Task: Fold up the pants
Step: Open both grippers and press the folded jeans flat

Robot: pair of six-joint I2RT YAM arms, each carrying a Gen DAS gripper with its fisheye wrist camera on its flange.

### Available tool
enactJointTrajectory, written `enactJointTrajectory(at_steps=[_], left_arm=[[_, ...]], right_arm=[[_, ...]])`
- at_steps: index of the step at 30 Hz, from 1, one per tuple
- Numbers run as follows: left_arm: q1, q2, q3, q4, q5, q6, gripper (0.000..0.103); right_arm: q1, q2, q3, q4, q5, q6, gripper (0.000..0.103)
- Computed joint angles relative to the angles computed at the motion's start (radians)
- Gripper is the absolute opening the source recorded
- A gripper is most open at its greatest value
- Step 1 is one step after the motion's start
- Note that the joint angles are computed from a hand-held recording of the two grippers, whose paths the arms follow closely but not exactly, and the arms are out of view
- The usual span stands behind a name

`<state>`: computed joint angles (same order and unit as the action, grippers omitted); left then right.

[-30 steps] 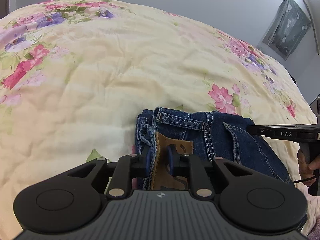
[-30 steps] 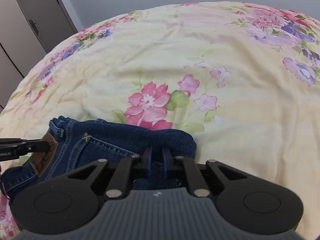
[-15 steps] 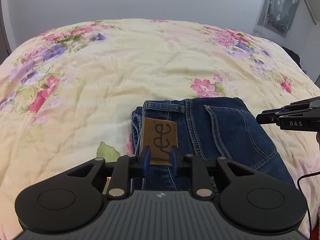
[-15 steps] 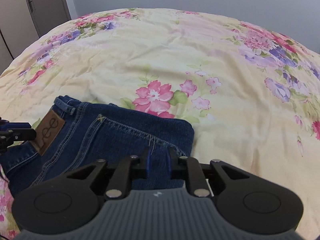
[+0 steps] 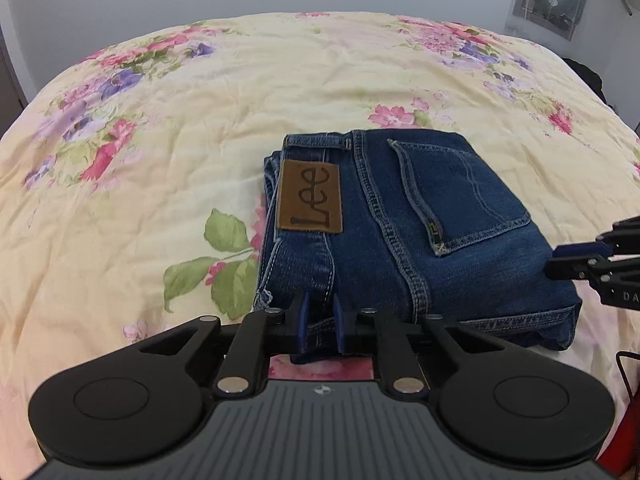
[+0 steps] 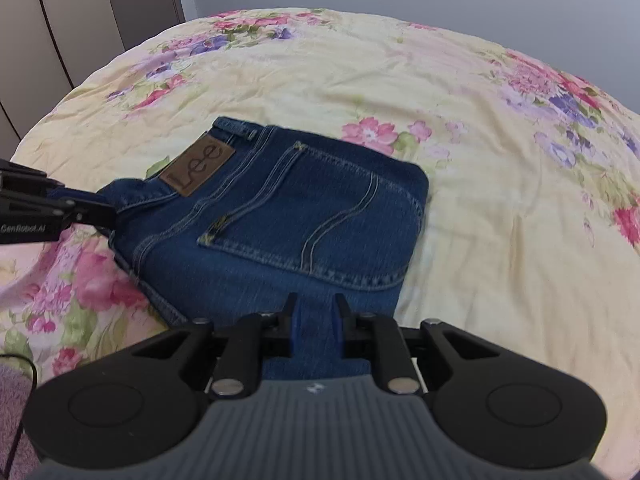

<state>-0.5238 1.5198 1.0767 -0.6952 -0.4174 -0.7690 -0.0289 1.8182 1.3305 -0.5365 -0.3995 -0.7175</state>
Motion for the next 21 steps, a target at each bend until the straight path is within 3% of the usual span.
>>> enactJointTrajectory(at_steps=[5, 12, 19, 21], left_arm=[[0.032, 0.019, -0.065, 0.046, 0.081, -0.03, 0.012], [0.068, 0.082, -0.107, 0.127, 0.142, -0.059, 0.012], [0.068, 0.036, -0.037, -0.001, 0.151, -0.029, 0.017], [0.07, -0.009, -0.035, -0.016, 0.145, -0.014, 0.027]], right_arm=[[-0.038, 0.052, -0.069, 0.07, -0.011, -0.046, 0.01], [-0.045, 0.166, -0.028, 0.088, -0.023, -0.032, 0.01], [-0.042, 0.166, 0.036, 0.006, -0.016, -0.049, 0.01], [-0.056, 0.151, 0.062, -0.047, -0.044, -0.064, 0.02]])
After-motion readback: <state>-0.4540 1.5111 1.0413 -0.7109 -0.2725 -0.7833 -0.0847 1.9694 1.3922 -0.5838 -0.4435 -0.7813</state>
